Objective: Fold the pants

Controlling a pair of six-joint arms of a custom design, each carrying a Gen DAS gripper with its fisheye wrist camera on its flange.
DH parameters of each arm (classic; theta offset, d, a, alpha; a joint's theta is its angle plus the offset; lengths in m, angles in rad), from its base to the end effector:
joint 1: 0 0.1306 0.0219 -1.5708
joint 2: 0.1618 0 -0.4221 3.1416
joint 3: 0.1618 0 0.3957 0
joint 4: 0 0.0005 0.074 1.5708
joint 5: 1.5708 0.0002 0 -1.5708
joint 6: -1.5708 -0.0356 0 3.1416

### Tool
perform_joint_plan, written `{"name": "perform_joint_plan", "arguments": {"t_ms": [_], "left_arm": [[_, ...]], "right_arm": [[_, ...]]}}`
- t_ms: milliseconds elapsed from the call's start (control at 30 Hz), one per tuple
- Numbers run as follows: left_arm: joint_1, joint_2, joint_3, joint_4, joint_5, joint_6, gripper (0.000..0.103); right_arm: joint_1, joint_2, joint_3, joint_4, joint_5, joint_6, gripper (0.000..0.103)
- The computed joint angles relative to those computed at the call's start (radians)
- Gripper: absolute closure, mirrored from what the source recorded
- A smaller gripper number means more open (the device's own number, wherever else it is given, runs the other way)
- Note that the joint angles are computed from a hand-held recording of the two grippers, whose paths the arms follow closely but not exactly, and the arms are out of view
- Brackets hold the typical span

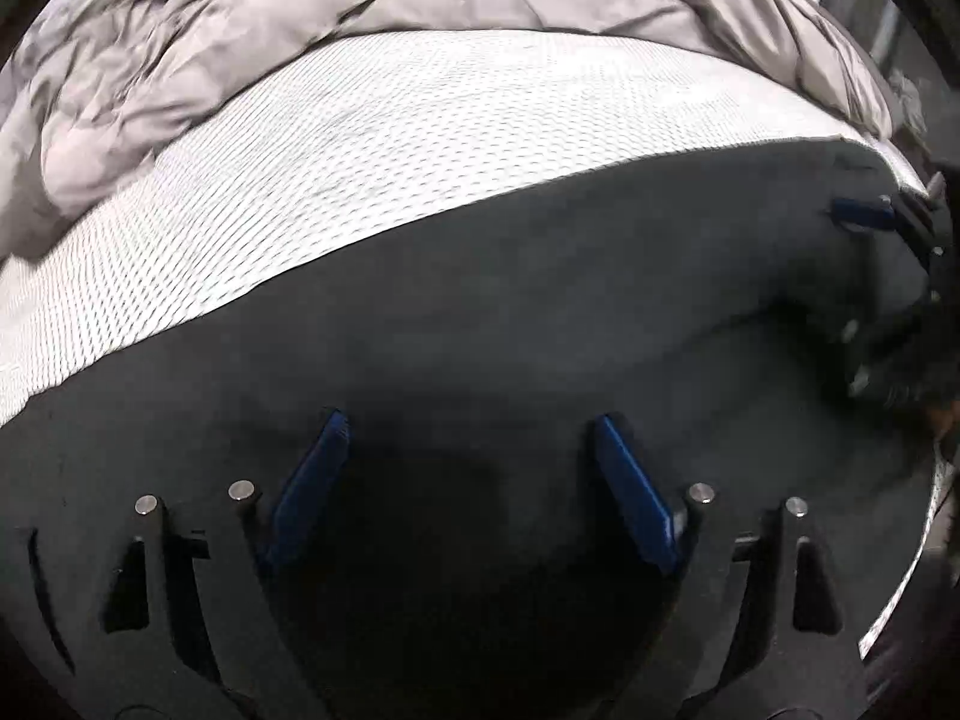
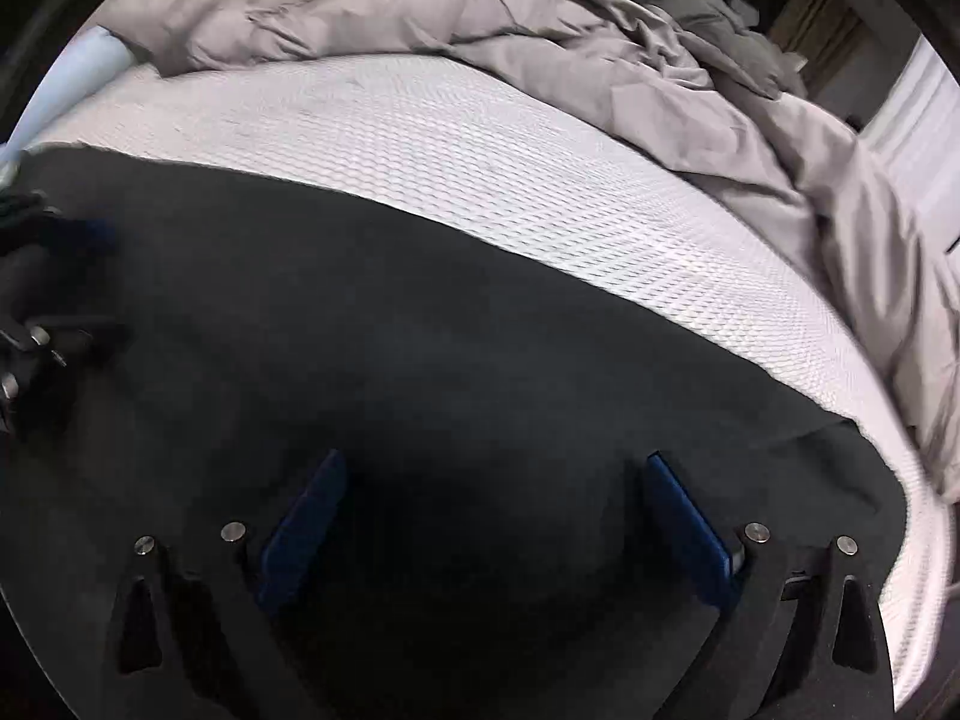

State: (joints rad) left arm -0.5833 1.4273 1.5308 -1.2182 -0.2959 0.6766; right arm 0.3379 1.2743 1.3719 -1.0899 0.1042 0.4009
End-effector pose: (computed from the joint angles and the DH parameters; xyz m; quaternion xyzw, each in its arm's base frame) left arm 0.3982 -0.2510 0.4964 -0.0782 0.9609 -0.0157 0.2653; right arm 0.3964 0.1348 0.4957 -0.3317 0.8980 -0.0589 0.2831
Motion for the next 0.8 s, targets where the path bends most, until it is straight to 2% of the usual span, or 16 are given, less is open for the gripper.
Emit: {"name": "perform_joint_plan", "arguments": {"t_ms": [33,67,133,167,200,233,267,300,333,400,467,500,567,667,733,800], "left_arm": [[0.026,-0.041,-0.036,0.008,0.007,0.013,0.021],[0.044,-0.073,-0.064,-0.003,-0.031,0.037,0.021],[0.074,-0.141,-0.143,-0.045,-0.113,0.107,0.021],[0.092,-0.195,-0.199,-0.007,-0.099,0.120,0.020],[0.108,-0.244,-0.248,0.053,-0.062,0.117,0.021],[0.108,-0.271,-0.269,0.067,-0.058,0.124,0.021],[0.103,-0.278,-0.262,0.037,-0.080,0.133,0.022],[0.093,-0.276,-0.244,0.004,-0.100,0.140,0.026],[0.078,-0.276,-0.229,-0.020,-0.118,0.155,0.026],[0.045,-0.293,-0.209,0.004,-0.153,0.151,0.025],[0.036,-0.251,-0.159,-0.036,-0.221,0.177,0.024],[0.032,-0.239,-0.151,-0.057,-0.222,0.204,0.025],[0.058,-0.176,-0.115,-0.020,-0.129,0.219,0.025],[0.074,-0.072,-0.046,0.021,-0.011,0.180,0.025],[0.043,0.003,0.020,-0.027,-0.055,0.110,0.024],[0.030,0.008,0.006,-0.048,-0.072,0.125,0.024]], "right_arm": [[-0.054,0.014,0.023,-0.020,-0.034,-0.020,0.002],[-0.092,0.006,0.018,-0.008,-0.006,-0.033,0.002],[-0.182,0.007,-0.001,0.097,0.180,-0.035,0.002],[-0.220,0.011,-0.019,0.157,0.288,-0.038,0.002],[-0.272,0.026,-0.020,0.189,0.348,-0.069,0.002],[-0.316,0.034,-0.006,0.172,0.278,-0.105,0.002],[-0.355,0.038,0.013,0.135,0.179,-0.150,0.002],[-0.373,0.037,0.026,0.123,0.139,-0.170,0.003],[-0.370,0.033,0.032,0.127,0.152,-0.167,0.003],[-0.344,0.000,0.026,0.155,0.181,-0.149,0.003],[-0.303,-0.041,0.027,0.136,0.139,-0.158,0.003],[-0.267,-0.039,0.047,0.108,0.104,-0.166,0.003],[-0.187,-0.042,0.057,0.058,0.026,-0.188,0.003],[-0.026,-0.004,0.070,-0.029,-0.076,-0.214,0.003],[0.095,0.030,0.068,-0.036,-0.023,-0.201,0.003],[0.152,0.048,0.057,-0.049,0.023,-0.182,0.004]]}}
